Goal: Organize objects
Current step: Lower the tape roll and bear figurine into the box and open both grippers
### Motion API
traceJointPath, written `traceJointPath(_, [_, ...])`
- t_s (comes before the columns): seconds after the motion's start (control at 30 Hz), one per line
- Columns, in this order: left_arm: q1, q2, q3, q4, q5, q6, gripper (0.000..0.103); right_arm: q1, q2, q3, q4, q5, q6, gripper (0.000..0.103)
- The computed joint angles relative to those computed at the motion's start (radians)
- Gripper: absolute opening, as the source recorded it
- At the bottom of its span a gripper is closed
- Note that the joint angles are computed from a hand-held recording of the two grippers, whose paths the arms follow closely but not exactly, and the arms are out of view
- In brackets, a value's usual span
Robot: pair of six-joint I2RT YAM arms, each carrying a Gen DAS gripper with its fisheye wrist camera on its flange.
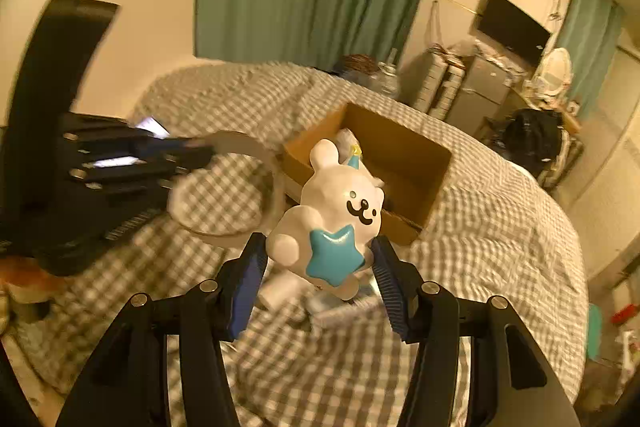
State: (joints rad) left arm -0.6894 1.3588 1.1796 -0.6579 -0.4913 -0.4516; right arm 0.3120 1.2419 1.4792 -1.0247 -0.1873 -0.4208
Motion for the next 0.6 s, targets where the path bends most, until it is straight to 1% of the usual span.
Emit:
traceJointPath(0.03, [0.014, 0.011, 0.026, 0.003, 0.008, 0.019, 0.006, -0.004, 0.027, 0.049, -0.018, -0.019, -0.003, 0.053])
traceJointPath(0.17, [0.058, 0.067, 0.128, 0.008, 0.016, 0.089, 0.006, 0.010, 0.102, 0.180, -0.026, -0.001, -0.006, 0.053])
traceJointPath(0.3, [0.119, 0.130, 0.223, 0.017, 0.058, 0.134, 0.006, 0.002, 0.199, 0.323, -0.042, -0.010, -0.006, 0.053])
traceJointPath(0.43, [0.183, 0.225, 0.336, 0.027, 0.073, 0.187, 0.006, 0.000, 0.308, 0.466, -0.050, -0.002, -0.005, 0.053])
traceJointPath(0.5, [0.202, 0.273, 0.389, 0.030, 0.080, 0.208, 0.006, -0.014, 0.378, 0.551, -0.055, -0.013, -0.009, 0.053])
traceJointPath(0.6, [0.231, 0.355, 0.470, 0.037, 0.087, 0.243, 0.006, -0.033, 0.514, 0.729, -0.106, -0.026, 0.015, 0.053])
